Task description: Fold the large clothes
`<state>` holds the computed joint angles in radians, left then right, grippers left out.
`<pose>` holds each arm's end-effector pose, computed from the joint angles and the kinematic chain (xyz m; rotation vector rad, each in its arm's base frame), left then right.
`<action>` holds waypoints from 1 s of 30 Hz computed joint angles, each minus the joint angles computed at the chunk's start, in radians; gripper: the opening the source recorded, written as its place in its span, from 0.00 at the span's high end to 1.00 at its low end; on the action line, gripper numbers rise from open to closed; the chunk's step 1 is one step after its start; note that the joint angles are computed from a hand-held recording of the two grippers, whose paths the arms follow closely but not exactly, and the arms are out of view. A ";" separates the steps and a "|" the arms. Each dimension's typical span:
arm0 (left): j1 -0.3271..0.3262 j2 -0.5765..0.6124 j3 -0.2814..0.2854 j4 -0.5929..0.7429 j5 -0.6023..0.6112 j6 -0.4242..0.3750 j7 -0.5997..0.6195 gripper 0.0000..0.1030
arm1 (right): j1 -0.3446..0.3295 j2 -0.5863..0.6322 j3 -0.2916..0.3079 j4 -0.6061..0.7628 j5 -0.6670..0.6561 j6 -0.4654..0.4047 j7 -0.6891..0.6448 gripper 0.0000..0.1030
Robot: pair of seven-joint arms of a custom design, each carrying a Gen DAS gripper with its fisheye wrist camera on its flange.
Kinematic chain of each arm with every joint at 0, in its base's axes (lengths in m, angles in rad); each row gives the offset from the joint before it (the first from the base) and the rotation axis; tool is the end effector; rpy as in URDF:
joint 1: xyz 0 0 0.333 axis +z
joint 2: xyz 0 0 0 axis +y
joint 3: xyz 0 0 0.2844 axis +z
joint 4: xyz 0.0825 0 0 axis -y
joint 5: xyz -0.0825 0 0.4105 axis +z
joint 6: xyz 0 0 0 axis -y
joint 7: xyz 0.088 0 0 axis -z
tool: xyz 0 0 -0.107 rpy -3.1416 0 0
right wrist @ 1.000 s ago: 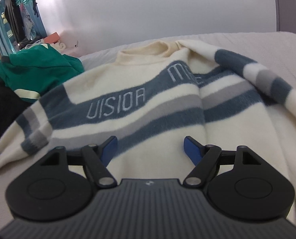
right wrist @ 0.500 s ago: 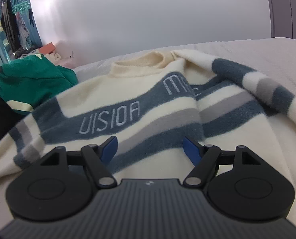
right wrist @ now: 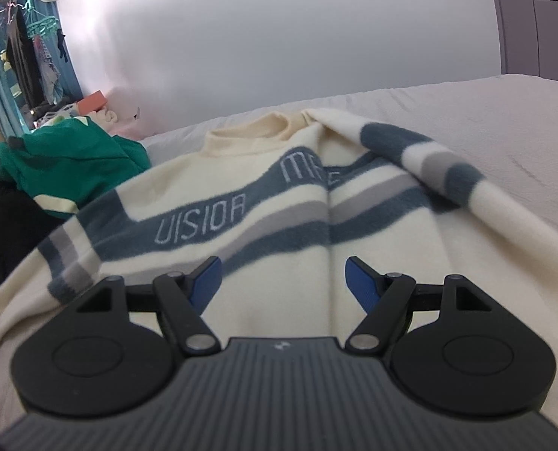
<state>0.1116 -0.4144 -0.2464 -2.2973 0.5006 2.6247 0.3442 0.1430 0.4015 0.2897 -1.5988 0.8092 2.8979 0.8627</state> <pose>0.5086 -0.0915 0.5489 -2.2374 1.0040 -0.8309 0.6863 0.2364 0.4572 -1.7555 1.2159 -0.3274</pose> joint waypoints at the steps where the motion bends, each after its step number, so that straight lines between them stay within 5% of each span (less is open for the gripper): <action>1: 0.009 0.024 -0.029 0.016 0.027 0.014 -0.036 0.22 | -0.006 -0.015 -0.001 -0.020 0.002 0.000 -0.007 0.28; 4: 0.008 0.087 -0.080 0.058 0.104 0.035 -0.135 0.22 | -0.031 -0.055 0.000 -0.069 0.041 -0.017 -0.044 0.28; 8: -0.018 0.155 -0.115 0.114 0.241 -0.035 -0.204 0.22 | -0.025 -0.096 -0.037 -0.114 0.070 -0.018 -0.029 0.28; 16: -0.107 0.132 -0.047 0.046 0.295 -0.013 -0.247 0.22 | -0.011 -0.158 -0.109 -0.143 0.035 -0.063 0.086 0.28; 22: -0.109 0.129 -0.053 0.024 0.298 0.000 -0.250 0.22 | -0.037 -0.161 -0.175 -0.073 -0.020 -0.168 0.155 0.28; 30: -0.117 0.151 -0.031 0.030 0.287 0.038 -0.252 0.22 | -0.097 -0.030 -0.255 0.149 -0.304 -0.458 0.314 0.28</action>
<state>-0.0054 -0.2631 -0.2778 -2.2677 0.7877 2.6625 0.0921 0.0458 0.3713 0.0346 -1.4499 0.5054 2.4394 1.1770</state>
